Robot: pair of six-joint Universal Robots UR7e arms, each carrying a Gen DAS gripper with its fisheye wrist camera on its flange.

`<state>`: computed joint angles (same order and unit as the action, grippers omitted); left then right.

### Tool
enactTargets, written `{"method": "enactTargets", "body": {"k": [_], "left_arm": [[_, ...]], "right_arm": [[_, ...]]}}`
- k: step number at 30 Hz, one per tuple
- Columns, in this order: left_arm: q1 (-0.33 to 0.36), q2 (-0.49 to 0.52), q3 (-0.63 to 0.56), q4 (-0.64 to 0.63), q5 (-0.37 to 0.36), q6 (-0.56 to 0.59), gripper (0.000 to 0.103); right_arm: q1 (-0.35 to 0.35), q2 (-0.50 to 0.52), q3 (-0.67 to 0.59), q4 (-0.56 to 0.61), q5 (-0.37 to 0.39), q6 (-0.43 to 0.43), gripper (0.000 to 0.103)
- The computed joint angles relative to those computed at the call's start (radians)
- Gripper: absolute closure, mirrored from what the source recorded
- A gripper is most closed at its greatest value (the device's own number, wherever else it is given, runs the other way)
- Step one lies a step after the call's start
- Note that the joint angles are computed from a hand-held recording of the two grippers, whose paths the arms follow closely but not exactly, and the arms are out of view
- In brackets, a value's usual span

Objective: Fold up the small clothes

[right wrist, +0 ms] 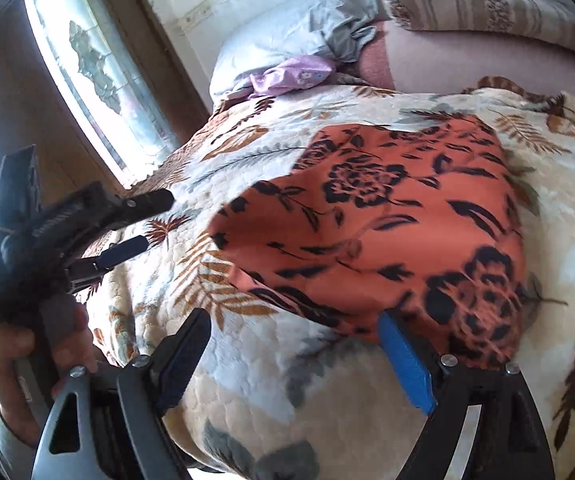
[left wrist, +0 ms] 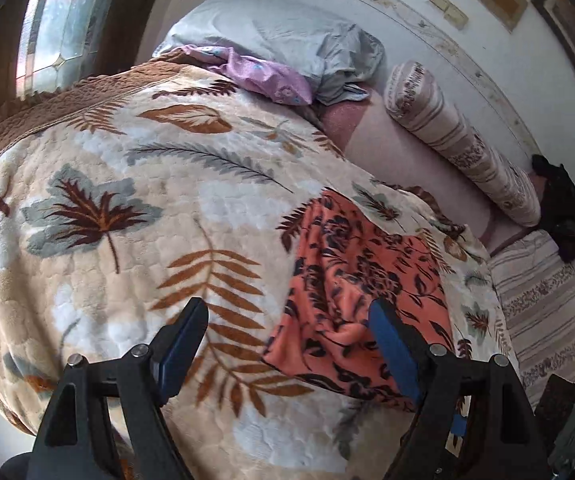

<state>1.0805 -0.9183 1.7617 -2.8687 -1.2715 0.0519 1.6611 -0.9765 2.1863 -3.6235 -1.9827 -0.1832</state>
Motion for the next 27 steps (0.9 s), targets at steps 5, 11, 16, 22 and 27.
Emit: {"method": "enactTargets", "body": {"k": [5, 11, 16, 22, 27], "left_arm": [[-0.036, 0.117, -0.095, 0.144, 0.159, -0.028, 0.048], [0.037, 0.115, -0.143, 0.285, 0.113, -0.217, 0.054], [-0.057, 0.080, -0.063, 0.151, 0.279, -0.137, 0.054], [-0.117, 0.138, -0.067, -0.044, 0.297, 0.141, 0.038], [-0.091, 0.266, -0.175, 0.052, 0.388, 0.174, 0.038]], "right_arm": [[-0.093, -0.125, 0.138, -0.027, 0.103, 0.132, 0.015], [-0.174, -0.220, 0.228, -0.061, 0.200, 0.154, 0.015], [-0.267, -0.282, 0.261, -0.036, 0.337, 0.204, 0.015], [-0.384, -0.368, 0.210, 0.111, 0.543, 0.286, 0.015], [-0.459, -0.326, 0.061, 0.320, 0.696, 0.375, 0.015]]}}
